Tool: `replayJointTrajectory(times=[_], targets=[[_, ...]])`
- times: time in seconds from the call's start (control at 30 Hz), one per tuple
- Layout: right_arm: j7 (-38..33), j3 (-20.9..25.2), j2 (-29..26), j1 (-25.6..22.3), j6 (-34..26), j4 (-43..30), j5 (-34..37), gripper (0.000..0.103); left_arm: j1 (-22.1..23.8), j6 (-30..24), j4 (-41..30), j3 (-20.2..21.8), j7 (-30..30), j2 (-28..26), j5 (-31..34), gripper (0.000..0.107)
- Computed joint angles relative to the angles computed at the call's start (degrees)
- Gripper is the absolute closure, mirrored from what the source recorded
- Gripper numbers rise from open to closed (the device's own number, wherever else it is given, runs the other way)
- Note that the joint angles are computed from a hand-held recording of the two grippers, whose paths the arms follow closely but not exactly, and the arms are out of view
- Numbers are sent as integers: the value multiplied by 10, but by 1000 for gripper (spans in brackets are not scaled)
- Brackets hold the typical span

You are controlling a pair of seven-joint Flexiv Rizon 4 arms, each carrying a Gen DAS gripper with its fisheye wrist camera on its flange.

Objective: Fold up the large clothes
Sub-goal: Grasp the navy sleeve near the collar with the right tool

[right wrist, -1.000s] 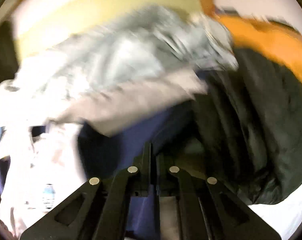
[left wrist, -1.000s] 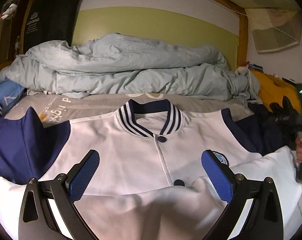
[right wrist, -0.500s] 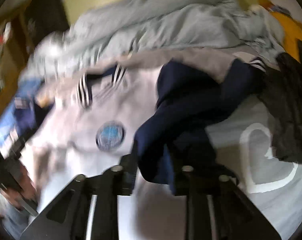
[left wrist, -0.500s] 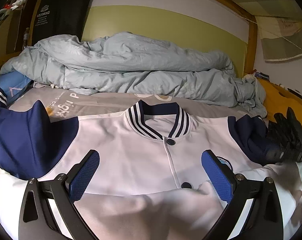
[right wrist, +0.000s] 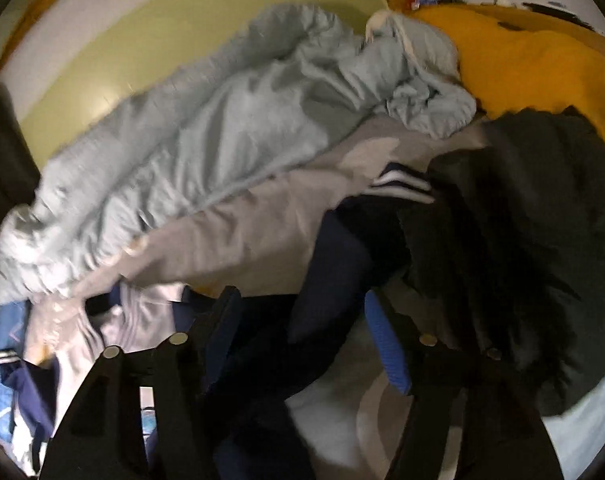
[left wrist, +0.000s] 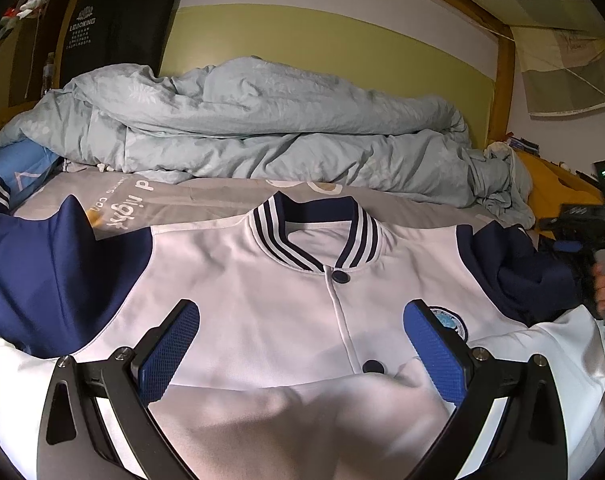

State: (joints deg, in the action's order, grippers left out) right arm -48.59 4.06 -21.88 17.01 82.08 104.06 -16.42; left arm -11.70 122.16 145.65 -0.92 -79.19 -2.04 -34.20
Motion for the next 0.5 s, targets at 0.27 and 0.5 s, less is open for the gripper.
replayJointTrajectory(times=[0.27,0.5], targets=[[-14,-31,-67,22,-130,-84,-37,58,6,-14,-6,4,-17,-3,19,4],[3,-85,-23,54,-15,-28,-139,99,-20,50,3,-12,84,9,-99,4]])
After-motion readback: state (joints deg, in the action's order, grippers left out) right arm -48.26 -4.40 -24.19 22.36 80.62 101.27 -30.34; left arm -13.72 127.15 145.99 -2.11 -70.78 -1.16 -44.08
